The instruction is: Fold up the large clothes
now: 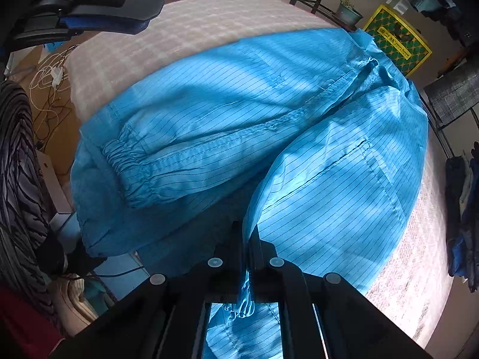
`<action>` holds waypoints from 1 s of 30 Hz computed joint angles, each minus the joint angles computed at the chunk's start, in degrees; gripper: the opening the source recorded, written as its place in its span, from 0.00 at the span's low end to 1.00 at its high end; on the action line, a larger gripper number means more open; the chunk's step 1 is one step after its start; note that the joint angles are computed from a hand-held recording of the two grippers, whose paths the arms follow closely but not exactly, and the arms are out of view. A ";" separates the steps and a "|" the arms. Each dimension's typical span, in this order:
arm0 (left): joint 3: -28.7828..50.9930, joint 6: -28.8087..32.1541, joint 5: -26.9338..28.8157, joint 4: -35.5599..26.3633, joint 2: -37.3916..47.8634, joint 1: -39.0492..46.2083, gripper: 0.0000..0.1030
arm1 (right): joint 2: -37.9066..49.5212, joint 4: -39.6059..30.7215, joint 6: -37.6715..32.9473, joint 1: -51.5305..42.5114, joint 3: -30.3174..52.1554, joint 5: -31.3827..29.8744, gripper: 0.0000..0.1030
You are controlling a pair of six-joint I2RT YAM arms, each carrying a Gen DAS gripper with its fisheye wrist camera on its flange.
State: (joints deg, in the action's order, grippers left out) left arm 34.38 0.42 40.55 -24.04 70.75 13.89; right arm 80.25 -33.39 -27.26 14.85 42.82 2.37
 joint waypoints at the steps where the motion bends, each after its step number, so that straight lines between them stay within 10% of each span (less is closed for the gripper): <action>1: 0.32 0.56 0.04 -0.33 0.60 0.24 0.22 | -0.08 -0.60 -0.17 -0.37 0.55 0.08 0.00; 14: 0.51 3.74 -2.85 -0.19 4.10 -0.54 0.30 | -4.63 -1.13 -2.96 -7.82 -1.62 -2.95 0.06; 17: 1.87 6.30 -2.76 -1.05 6.69 3.23 0.42 | -7.81 -4.80 -4.63 -14.58 -1.12 -14.10 0.34; 21: 5.52 8.36 -2.87 -1.81 14.22 7.83 0.42 | -9.49 -12.54 -7.87 -31.21 1.93 -31.40 0.38; 30: 9.53 11.32 -1.43 -3.86 28.25 7.15 0.42 | 8.81 -9.56 -2.44 -47.59 6.10 -35.76 0.47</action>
State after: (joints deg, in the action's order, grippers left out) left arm 43.91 11.75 39.12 -27.90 99.00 21.05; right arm 89.06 -42.95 -29.70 -32.74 48.92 -33.39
